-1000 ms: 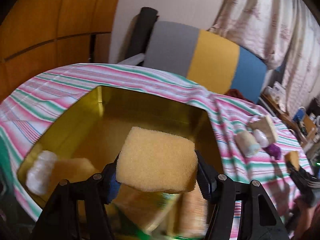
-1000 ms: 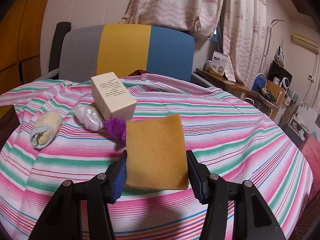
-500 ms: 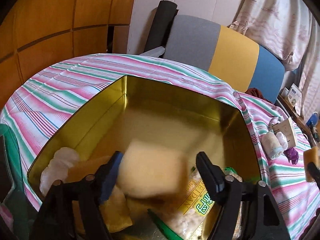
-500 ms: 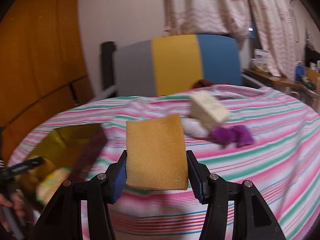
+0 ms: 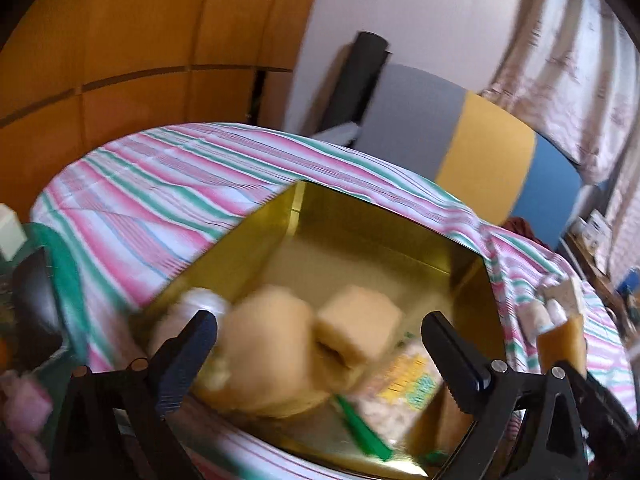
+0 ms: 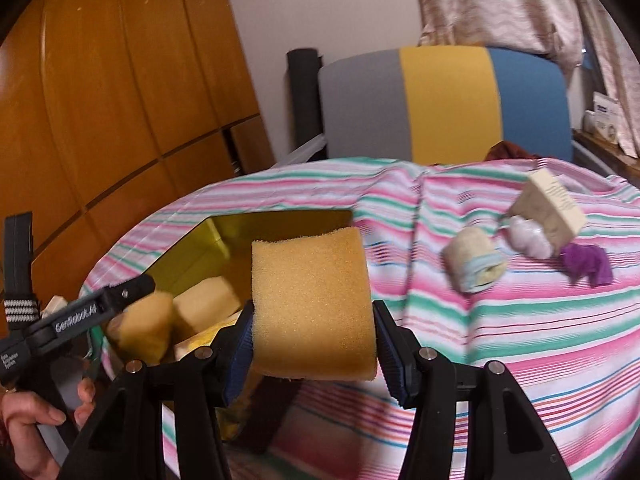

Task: Organize objects
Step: 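Lower the yellow sponge into the gold tin and open the right gripper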

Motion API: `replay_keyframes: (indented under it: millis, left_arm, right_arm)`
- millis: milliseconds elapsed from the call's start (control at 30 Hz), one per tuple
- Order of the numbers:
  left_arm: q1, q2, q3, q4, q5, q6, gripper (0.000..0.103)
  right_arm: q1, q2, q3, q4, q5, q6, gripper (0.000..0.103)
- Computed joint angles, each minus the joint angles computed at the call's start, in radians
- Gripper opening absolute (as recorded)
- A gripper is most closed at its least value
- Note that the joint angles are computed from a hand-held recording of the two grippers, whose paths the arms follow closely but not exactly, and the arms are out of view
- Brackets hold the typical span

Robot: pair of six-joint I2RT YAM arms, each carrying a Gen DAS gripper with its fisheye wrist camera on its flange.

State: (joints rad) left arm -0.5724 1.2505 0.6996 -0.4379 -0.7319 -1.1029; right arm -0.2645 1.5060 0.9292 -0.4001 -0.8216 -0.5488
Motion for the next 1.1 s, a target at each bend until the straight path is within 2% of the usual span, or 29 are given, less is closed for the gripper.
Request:
replay_keyframes:
  millis: [267,467,733,1100]
  left_arm:
    - [0.108,-0.130,-0.058,-0.072,0.042,-0.069,0.103]
    - [0.115,-0.163,-0.056,-0.107,0.036,-0.085,0.103]
    - [0.108,-0.176,-0.050,-0.116,0.043,-0.095,0.103]
    - [0.078,-0.122,-0.036,-0.085,0.069,-0.086,0.103]
  right_arm:
    - [0.127,-0.044,-0.036,-0.100,0.027,-0.048,0.055]
    - [0.211,-0.073,-0.058,-0.041,0.089,0.018,0.056]
    - [0.329,0.070,0.083,0.039,0.227,0.184,0.056]
    - [0.406,0.223,0.235,0.032,0.374,0.281,0.057]
